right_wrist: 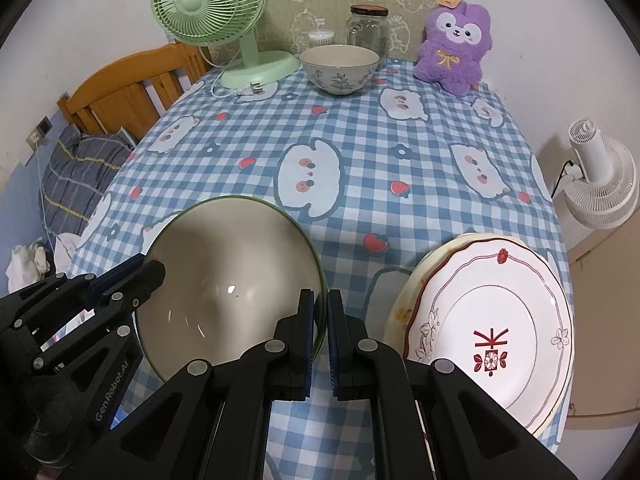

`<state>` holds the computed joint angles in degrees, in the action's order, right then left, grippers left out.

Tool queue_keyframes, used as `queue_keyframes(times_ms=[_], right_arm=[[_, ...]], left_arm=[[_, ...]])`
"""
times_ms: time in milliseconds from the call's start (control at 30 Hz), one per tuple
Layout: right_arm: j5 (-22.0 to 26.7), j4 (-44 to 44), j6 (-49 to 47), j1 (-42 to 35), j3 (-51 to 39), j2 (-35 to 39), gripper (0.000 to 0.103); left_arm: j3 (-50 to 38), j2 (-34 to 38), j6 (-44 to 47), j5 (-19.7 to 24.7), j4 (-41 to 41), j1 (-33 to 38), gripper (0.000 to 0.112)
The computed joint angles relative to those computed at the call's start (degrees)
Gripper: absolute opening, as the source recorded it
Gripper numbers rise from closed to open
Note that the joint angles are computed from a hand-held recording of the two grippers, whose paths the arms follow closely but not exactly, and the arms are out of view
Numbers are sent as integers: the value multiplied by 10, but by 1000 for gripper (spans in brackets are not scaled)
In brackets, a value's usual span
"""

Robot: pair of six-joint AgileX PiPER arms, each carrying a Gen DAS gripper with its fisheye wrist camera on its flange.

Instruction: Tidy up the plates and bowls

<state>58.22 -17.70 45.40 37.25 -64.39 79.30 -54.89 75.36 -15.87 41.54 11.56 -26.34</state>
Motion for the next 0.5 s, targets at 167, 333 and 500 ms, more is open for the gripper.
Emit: queue_keyframes(times_ms=[167, 333, 500], right_arm=[[-6, 1, 4, -4, 4, -3, 9], [-13, -7, 5, -3, 8, -8, 9], [-14, -23, 15, 1, 6, -10, 9]], left_arm=[[2, 1, -27, -2, 30, -17, 6], [7, -3, -57, -16, 60, -29, 35], [2, -3, -51, -22, 65, -35, 54]])
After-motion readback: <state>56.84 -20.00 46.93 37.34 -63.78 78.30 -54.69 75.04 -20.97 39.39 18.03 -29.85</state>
